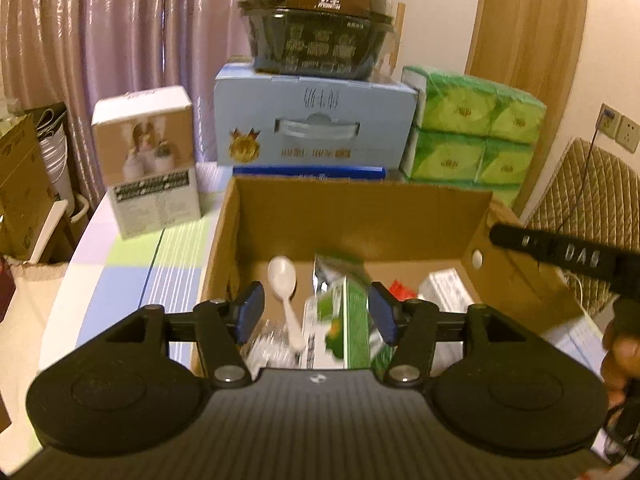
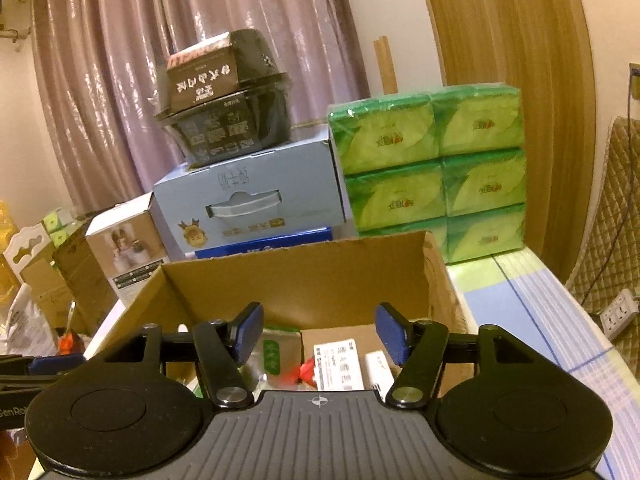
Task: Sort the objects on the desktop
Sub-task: 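Withdraw both grippers out of the box back toward the table, then grasp the coiled black cable with the right gripper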
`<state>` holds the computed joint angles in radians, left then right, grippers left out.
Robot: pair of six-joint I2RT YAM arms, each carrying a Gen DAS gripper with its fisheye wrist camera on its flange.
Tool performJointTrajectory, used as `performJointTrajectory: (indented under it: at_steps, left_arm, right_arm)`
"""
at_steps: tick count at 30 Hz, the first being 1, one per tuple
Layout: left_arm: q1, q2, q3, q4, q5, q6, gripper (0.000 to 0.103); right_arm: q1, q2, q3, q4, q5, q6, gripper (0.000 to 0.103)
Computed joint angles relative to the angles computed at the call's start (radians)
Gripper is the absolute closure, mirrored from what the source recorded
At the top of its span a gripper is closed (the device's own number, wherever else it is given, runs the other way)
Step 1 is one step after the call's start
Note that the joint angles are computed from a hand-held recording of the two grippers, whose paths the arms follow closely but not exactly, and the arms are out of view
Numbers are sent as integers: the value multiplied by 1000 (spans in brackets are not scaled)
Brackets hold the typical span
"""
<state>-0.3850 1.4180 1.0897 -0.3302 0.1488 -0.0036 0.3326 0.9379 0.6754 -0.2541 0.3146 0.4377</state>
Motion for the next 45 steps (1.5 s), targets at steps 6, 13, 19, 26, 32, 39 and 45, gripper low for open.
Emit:
performJointTrajectory:
  at_steps: [6,13,19,26,32,39,45]
  left_arm:
    - [44,-140,-106,-25,-1,-7,41]
    - [122,-289,-218,-104,17,24,31]
    - [182,-419,-309,-178,35,81,15]
    - [164,-522,-355,-243,15,128,1]
    - [116,-512,-369,-284,-26,141,1]
    - [122,-497,-383,-274,-25,149,1]
    - [142,-446,-379,-269,-3,170,1]
  right_arm:
    - [49,-191,-61,-128,31,-7,28]
    - [47,-386,-91,-303,51,-25,22]
    - [143,-539,-89,-508,68,35,9]
    - [371,-551,-110,-610,165,4,2]
    - [380,-520,-165,-577,84,-89,2]
    - [414,-454,-202,-503,72,-160,2]
    - [301,-416,-224,-426,-47,-248,2]
